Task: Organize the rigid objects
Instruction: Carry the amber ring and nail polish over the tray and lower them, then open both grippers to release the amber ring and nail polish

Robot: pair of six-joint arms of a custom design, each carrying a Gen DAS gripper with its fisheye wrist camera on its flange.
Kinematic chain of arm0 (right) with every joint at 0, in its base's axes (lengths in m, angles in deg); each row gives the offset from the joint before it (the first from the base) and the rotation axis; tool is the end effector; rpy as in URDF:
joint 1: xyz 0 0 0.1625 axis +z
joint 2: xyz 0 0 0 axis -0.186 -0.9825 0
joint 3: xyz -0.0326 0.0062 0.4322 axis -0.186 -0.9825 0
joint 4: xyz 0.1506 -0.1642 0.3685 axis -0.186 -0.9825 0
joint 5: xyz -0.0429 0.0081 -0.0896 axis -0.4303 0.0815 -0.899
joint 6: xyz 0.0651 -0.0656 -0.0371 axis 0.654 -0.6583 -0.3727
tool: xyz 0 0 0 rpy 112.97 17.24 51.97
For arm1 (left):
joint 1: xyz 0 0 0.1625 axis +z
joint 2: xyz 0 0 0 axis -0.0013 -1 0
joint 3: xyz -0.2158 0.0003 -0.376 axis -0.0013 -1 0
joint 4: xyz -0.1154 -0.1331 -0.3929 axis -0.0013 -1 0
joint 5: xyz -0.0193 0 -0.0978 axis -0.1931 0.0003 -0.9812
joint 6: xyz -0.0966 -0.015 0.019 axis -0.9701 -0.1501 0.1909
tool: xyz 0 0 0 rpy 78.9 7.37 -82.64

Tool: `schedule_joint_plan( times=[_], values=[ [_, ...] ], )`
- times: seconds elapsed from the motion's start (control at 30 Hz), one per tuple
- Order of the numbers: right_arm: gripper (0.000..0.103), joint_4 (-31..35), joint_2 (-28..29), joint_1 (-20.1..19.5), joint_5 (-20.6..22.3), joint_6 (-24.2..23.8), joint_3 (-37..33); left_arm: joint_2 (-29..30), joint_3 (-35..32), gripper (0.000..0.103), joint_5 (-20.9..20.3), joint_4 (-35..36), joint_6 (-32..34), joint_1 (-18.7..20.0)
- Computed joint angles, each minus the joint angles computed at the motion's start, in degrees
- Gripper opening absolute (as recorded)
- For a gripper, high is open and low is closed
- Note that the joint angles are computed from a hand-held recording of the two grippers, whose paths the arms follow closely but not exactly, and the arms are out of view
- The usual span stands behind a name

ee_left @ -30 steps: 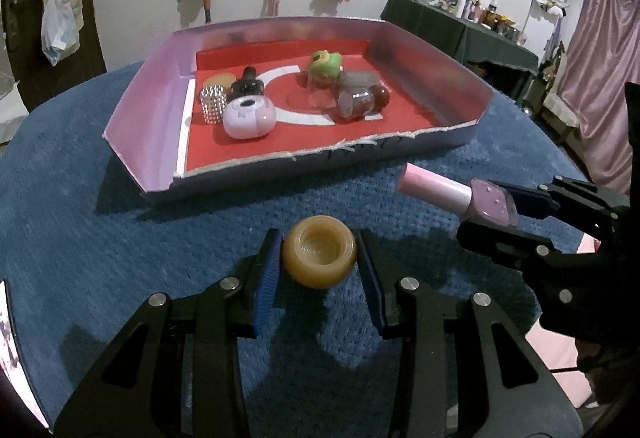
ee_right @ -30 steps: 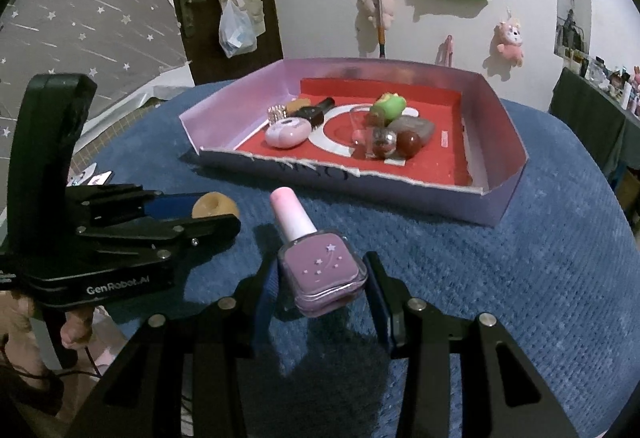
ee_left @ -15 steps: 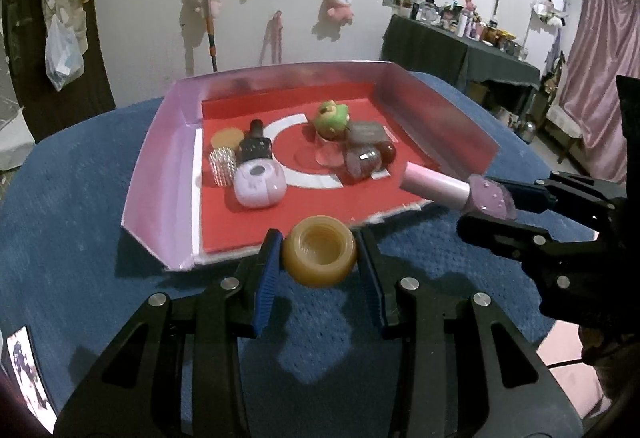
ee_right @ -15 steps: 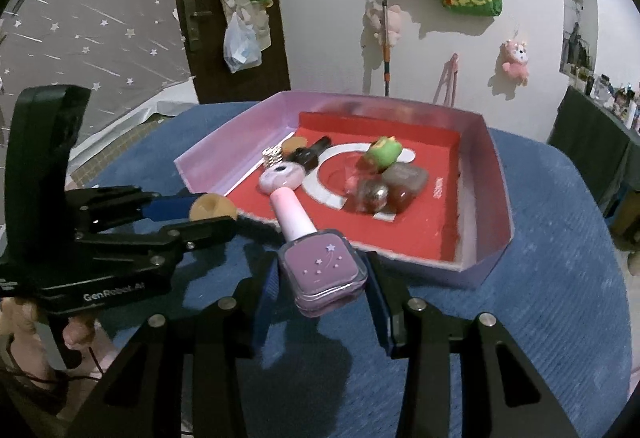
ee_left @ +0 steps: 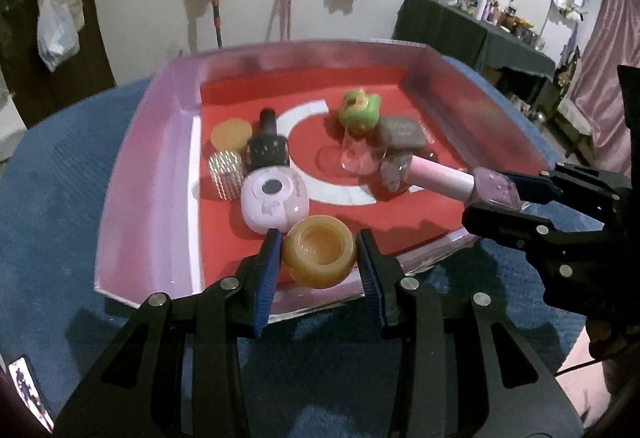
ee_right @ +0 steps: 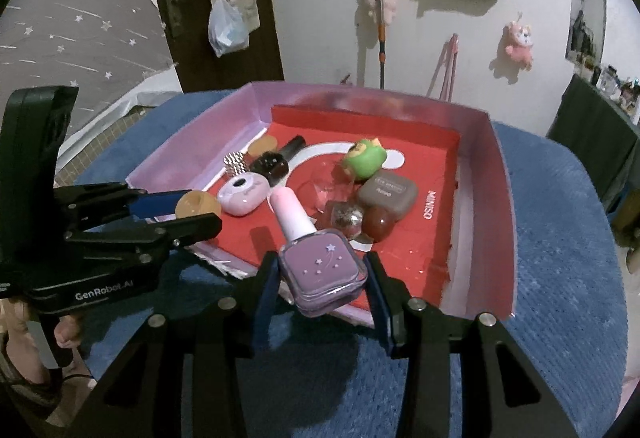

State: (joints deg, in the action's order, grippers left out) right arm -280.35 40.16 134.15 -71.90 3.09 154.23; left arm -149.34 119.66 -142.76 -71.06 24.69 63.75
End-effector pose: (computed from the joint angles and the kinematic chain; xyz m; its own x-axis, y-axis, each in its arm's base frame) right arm 0.3366 -0.3845 0.0368 -0.7594 -0.2353 0.6066 -0.5269 0.7695 -0.3611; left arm -0.0268 -0.4619 0.2677 -0.6864 0.4871 -0.5400 0.6699 0.7125 -0.2089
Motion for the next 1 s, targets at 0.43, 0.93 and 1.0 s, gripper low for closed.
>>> schedule_joint_plan(
  times=[0.43, 0.93, 1.0],
  values=[
    [0.045, 8.74, 1.24, -3.03, 0.94, 3.18, -3.38, 3.54, -3.67, 0.036, -1.25, 4.2, -2.19, 2.65],
    [0.045, 7.7, 3.68, -3.96, -0.92, 4.49, -4.98, 5.88, -4.9, 0.036, -0.6, 1.49, -3.35, 3.51],
    [0.045, 7.45, 3.81, -3.92, -1.05, 4.39, -5.07, 6.06, -4.95, 0.036, -0.42, 1.25, -3.35, 3.47]
  ],
)
